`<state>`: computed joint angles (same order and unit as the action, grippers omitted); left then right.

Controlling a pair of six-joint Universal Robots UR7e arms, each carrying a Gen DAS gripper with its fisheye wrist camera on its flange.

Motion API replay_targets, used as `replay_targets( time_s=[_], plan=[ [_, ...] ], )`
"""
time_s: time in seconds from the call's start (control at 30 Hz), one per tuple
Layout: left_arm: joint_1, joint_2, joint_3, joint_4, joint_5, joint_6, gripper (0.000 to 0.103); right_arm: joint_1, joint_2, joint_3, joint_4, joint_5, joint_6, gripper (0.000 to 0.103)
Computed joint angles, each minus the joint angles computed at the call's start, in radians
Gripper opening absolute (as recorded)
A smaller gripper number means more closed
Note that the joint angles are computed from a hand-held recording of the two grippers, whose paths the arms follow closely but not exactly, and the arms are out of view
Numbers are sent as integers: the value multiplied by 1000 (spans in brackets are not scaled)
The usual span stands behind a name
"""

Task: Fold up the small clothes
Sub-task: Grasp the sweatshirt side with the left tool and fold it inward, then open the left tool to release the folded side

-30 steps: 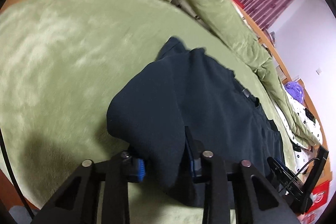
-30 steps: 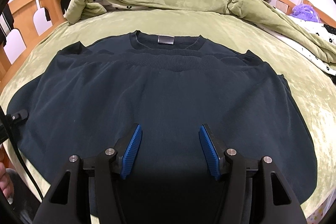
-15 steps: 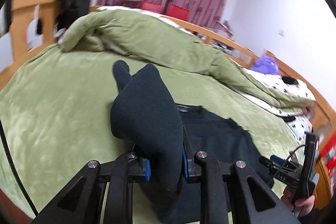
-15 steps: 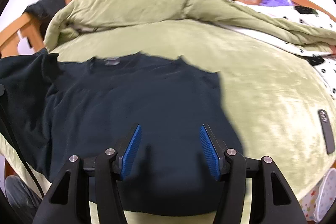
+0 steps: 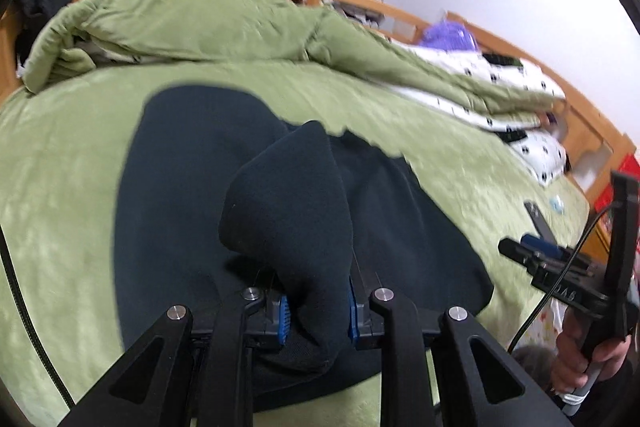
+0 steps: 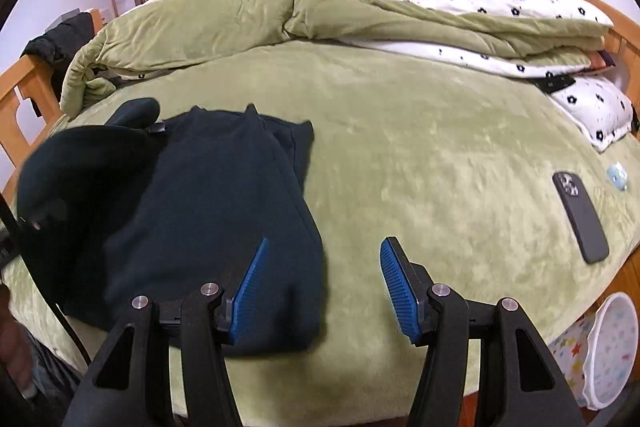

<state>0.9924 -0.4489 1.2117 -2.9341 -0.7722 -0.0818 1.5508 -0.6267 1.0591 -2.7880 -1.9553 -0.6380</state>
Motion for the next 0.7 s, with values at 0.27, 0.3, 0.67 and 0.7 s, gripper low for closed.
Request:
replay_targets(
  time_s=[0.27, 0.3, 0.67, 0.7],
  plan=[
    [21, -45, 43, 71, -104, -66, 30, 16, -14, 31, 38, 27, 19, 57],
    [23, -64, 64, 60, -125, -66, 32, 22, -16, 36, 41, 35, 20, 57],
    [29, -221, 298, -130, -150, 10, 57, 94, -30, 103, 81, 201, 70, 69],
    [31, -236, 321, -149, -143, 23, 57, 99, -27, 106, 84, 205, 71, 69]
  ],
)
